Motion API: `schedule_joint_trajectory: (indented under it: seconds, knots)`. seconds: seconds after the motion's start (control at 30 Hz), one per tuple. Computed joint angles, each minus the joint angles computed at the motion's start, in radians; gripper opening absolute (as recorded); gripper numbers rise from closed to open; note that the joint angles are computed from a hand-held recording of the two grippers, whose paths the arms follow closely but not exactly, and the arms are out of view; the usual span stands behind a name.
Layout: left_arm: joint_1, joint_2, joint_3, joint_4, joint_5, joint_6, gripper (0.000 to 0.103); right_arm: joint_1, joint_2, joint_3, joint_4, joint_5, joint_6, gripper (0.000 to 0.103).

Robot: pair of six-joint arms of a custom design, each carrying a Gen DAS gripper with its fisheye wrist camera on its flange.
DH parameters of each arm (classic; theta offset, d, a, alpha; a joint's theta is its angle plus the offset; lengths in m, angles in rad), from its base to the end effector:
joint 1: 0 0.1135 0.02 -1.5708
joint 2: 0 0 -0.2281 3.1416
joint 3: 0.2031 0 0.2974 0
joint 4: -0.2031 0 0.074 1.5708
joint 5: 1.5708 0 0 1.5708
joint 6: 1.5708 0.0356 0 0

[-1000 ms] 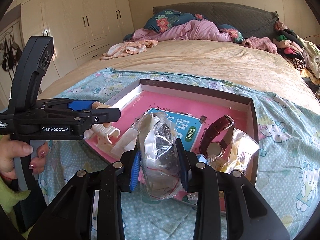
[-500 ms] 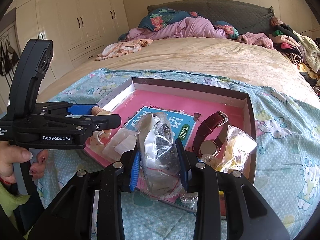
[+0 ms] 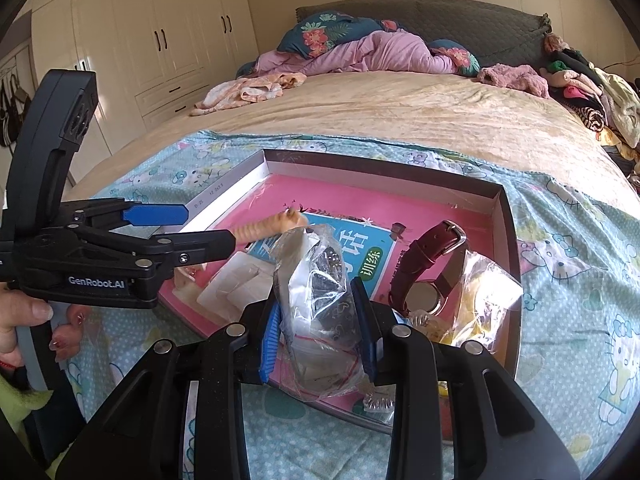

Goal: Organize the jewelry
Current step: 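Carry the bead coil and bagged item into the box and release them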

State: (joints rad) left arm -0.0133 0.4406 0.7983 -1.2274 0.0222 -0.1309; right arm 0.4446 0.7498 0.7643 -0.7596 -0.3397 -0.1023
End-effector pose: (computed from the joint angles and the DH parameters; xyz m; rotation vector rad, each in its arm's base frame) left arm 0.1362 -0.0026 0.2852 -0.1336 2.4387 -0.0914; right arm 0.1958 0.1064 0.2602 -0.7956 2.1902 0.5660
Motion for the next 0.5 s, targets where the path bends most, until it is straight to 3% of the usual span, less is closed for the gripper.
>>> schedule_joint_trajectory:
  seconds: [0.5]
  knots:
    - [0.047,-0.028,0.034,-0.049,0.002,0.011,0.087,0.067,0.058,0.015,0.034,0.069,0.009,0.033]
